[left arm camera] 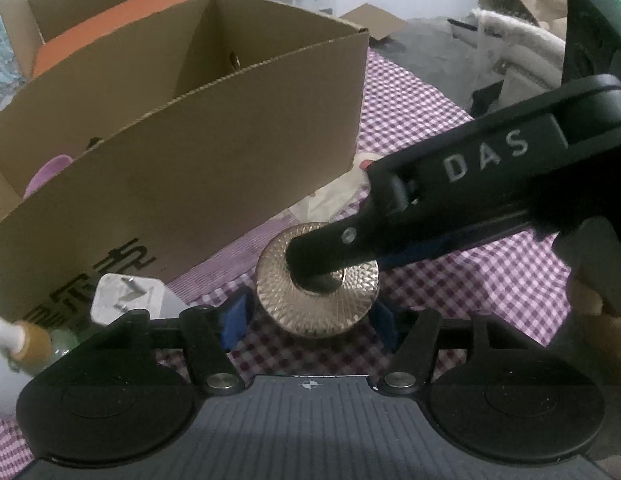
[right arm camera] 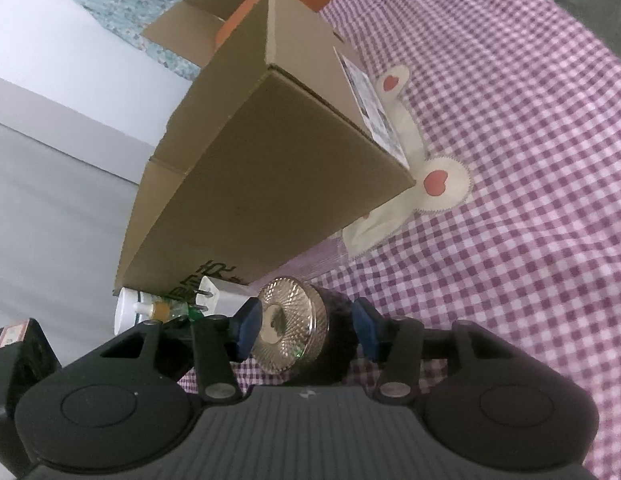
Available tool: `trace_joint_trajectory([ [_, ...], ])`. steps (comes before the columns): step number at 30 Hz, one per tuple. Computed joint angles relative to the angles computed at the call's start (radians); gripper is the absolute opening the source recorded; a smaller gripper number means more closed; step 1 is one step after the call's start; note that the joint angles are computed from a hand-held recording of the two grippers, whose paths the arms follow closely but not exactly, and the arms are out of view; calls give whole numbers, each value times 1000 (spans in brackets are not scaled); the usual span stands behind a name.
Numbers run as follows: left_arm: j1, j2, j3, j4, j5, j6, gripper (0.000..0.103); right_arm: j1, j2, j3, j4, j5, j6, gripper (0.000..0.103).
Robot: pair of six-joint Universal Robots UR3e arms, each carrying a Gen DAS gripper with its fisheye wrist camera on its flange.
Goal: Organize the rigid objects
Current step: 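Carry the gold-lidded jar over the box with the right tool and release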
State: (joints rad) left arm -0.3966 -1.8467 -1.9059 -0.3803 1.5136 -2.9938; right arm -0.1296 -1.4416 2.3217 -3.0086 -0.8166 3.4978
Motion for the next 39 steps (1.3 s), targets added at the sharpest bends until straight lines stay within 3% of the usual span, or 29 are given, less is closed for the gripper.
trace_joint_trajectory([
  [8, -1, -30, 18, 14, 0, -29, 55, 30, 105, -17, -136, 11, 43, 56],
  [18, -15, 30, -34, 34, 16, -42, 55, 110, 102, -58, -150, -57, 88, 56],
  [29, -19, 247, -117, 21, 29, -52, 55, 201, -77, -107, -48, -153, 101, 56],
  [39, 43, 351, 29, -147, 23, -45, 55, 283, -108, -357, 114, -207, 69, 56],
])
